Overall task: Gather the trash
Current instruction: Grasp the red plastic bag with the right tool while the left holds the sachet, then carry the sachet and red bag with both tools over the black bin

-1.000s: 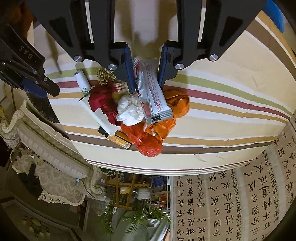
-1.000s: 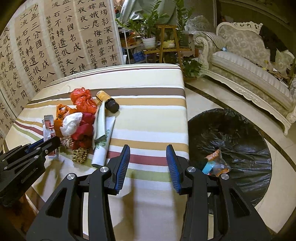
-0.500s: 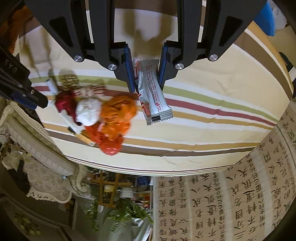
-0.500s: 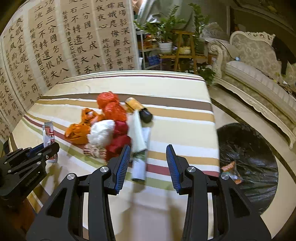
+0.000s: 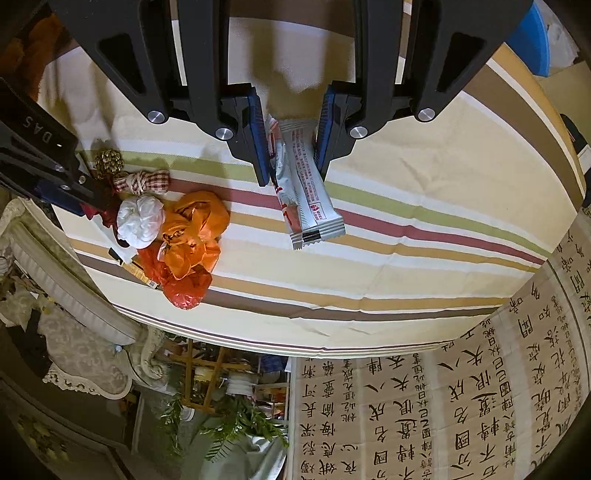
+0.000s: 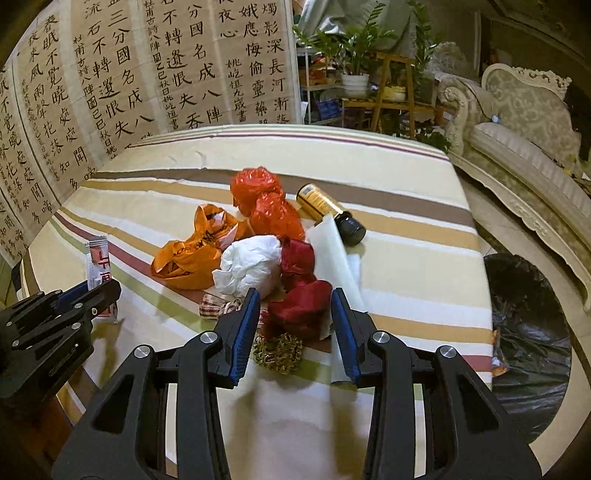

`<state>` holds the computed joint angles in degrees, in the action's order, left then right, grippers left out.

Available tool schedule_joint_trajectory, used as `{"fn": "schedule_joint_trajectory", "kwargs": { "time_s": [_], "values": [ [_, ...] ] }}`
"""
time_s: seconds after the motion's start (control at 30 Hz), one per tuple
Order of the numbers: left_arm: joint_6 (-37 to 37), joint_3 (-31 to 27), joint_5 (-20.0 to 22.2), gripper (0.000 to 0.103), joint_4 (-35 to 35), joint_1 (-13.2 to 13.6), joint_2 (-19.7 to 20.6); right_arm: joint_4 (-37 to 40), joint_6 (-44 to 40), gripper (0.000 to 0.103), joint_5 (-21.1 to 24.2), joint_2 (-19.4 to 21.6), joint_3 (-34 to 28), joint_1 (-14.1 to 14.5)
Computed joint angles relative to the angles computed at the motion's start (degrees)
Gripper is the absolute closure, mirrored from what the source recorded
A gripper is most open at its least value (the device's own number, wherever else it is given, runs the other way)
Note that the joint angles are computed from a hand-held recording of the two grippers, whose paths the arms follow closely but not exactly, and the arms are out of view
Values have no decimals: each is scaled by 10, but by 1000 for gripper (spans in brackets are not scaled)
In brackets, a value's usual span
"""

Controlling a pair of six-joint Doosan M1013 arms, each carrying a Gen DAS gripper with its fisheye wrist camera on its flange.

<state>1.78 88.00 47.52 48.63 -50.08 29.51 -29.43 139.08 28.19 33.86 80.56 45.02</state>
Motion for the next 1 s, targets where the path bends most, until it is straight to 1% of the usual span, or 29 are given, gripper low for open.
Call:
{"fn": "schedule_joint_trajectory", "kwargs": {
  "time_s": [0.03,0.13,0.23,0.33,0.57,0.77,1.0],
  "values": [
    [0,1,-2,77,-1,0,0,-1,0,73,3,1,-1,1],
    [-2,4,-9,77,-3,2,-1,8,-9,81,8,3,-4,1],
    [-3,6,-11,77,-2,2,-2,-12,4,85,12,3,-4,5],
    [-4,6,-10,77,0,1,-2,-28,21,87,9,-1,1,6],
    [-4,2,-15,77,7,-5,-2,-74,68,88,5,-13,15,8],
    [2,-9,-22,77,16,-13,2,-131,133,88,2,-33,42,6],
    [33,-33,-39,77,15,-24,14,-197,224,88,14,-58,84,-1]
  ]
}}
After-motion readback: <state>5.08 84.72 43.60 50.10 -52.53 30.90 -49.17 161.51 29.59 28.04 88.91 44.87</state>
